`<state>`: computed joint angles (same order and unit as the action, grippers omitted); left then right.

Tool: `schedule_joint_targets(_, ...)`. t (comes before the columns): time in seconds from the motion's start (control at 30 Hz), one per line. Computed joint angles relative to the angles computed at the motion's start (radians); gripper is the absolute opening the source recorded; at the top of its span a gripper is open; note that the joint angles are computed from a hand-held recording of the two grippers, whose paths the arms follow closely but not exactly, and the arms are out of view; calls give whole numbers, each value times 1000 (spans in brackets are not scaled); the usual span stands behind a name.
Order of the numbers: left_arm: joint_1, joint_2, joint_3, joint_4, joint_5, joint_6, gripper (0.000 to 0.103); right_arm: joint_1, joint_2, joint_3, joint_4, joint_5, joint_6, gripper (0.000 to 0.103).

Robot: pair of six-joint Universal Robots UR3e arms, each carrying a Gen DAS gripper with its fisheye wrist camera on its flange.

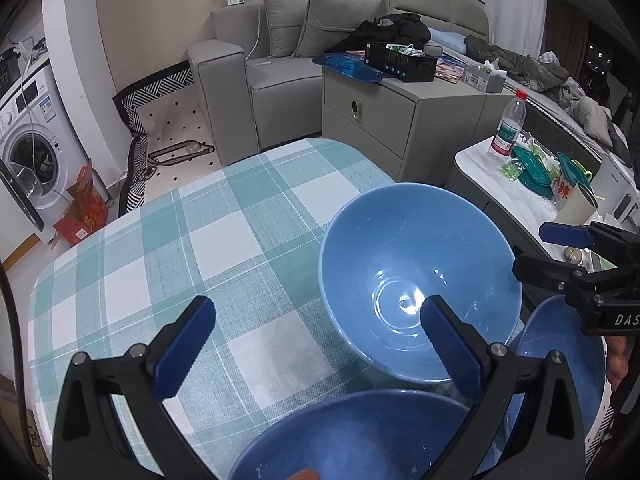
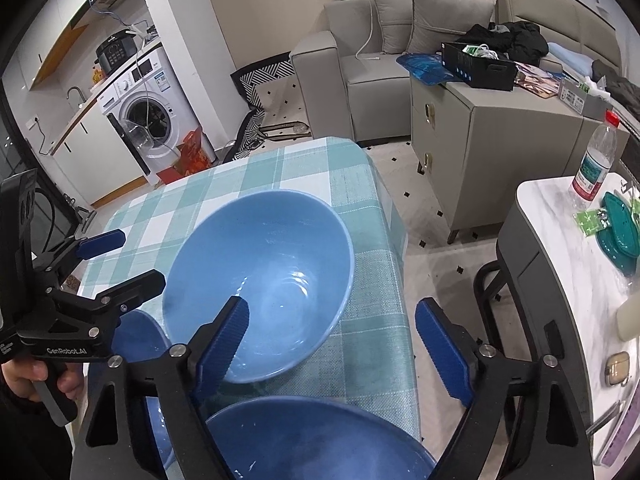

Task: Organize plates and bowls
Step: 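Close the left gripper on a blue bowl rim while the right gripper grips another bowl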

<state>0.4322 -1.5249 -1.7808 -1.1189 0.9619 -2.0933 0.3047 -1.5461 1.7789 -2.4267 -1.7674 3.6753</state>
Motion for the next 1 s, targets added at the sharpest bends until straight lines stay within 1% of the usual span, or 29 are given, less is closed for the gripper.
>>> schedule_joint_targets(0.1,-14,-14,-3,31,9,-18,103,-15,17,-8,7,18,1,81)
schedule_joint_targets(0.13,-17,-15,-6,41,11,-20,103,-24,20,-10,19,29,3,76)
schedule_joint_targets(0.17,-21,-17,-8,48,17,-24,103,-38,21,-8,25,52,3,74)
schedule_joint_targets(0.3,-30,-38,13,33,19,-28,102,-49,29,6,7,79,3,74)
schedule_joint_targets(0.37,-32,-47,24,19,16,-28,101,-58,30,14,-1,96,-4,68)
schedule_joint_targets(0.43,-38,-50,24,31,22,-40,101,-61,32,19,-7,101,-9,65)
schedule_joint_targets(0.5,-42,-53,27,22,19,-34,96,-64,35,17,-4,109,-15,62)
schedule_joint_targets(0.53,-47,-59,31,20,24,-34,91,-67,38,16,-6,113,-20,60)
schedule_joint_targets(0.6,-57,-68,31,30,37,-44,88,-69,42,17,-10,119,-24,58)
schedule_joint_targets(0.63,-61,-72,29,37,40,-46,87,-68,45,14,-9,120,-24,54)
schedule_joint_targets(0.67,-63,-76,29,38,42,-47,87,-69,48,13,-7,121,-26,48)
schedule_joint_targets(0.73,-70,-85,34,33,50,-44,86,-71,51,11,-1,127,-29,42)
schedule_joint_targets(0.8,-75,-89,33,33,56,-43,85,-73,53,12,-7,136,-36,41)
schedule_joint_targets(1.0,-87,-101,43,21,67,-49,74,-77,63,13,-18,152,-44,37)
